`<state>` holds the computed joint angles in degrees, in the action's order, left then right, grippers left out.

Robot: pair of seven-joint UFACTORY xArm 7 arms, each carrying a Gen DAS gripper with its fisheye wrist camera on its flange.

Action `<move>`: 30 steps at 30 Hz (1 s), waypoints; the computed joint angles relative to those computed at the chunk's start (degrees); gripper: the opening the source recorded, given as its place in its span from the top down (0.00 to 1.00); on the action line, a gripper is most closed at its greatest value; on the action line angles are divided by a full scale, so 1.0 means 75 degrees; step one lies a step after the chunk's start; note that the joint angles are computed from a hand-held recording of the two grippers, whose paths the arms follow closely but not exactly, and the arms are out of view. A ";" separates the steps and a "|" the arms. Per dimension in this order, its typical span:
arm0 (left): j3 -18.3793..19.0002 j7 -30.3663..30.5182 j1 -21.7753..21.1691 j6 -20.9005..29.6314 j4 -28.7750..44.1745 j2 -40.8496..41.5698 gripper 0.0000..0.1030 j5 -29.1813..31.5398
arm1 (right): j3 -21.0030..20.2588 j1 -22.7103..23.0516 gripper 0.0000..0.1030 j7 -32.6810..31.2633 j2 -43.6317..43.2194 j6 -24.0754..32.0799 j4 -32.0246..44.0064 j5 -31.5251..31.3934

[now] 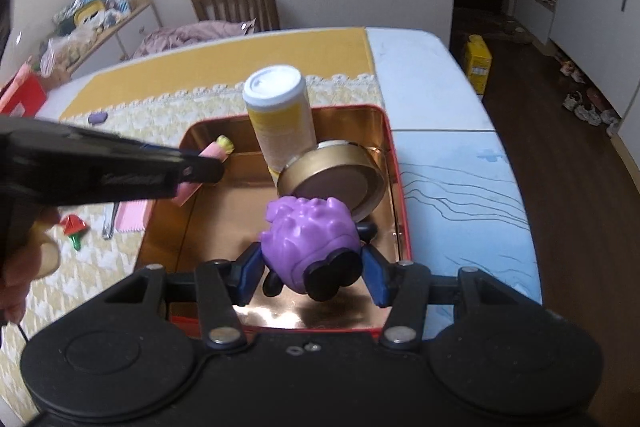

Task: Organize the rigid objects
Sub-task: 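Carry the purple toy and pink lip balm into the red box with both tools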

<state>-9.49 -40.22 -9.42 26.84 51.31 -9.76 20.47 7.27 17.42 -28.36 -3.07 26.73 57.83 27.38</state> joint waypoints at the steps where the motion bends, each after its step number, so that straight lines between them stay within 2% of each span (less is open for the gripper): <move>1: -0.0059 -0.0145 0.0058 0.0090 0.0143 0.0179 0.85 0.0203 | -0.0007 -0.0003 0.50 -0.0066 0.0069 0.0068 0.0064 -0.0019; 4: 0.0003 -0.0329 0.0014 0.0298 0.0458 0.0590 0.85 0.0321 | 0.0009 -0.0047 0.50 -0.0162 0.0287 0.0218 0.0247 -0.0169; 12: 0.0290 -0.0662 -0.0240 0.0333 0.0977 0.1313 0.85 0.0725 | 0.0103 -0.0199 0.50 -0.0672 0.0567 0.0430 0.0476 -0.0185; 18: 0.0478 -0.0874 -0.0423 0.0465 0.1254 0.1657 0.85 0.0852 | 0.0190 -0.0190 0.50 -0.0823 0.0728 0.0303 0.0577 -0.0372; 30: 0.0654 -0.0661 -0.0599 0.0364 0.1615 0.2095 0.85 0.0666 | 0.0290 -0.0109 0.50 -0.1067 0.0725 -0.0295 0.0322 -0.0779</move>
<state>-4.58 -45.18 -13.92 29.57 63.42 5.96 25.46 9.44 16.60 -36.36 2.36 24.52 60.25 21.54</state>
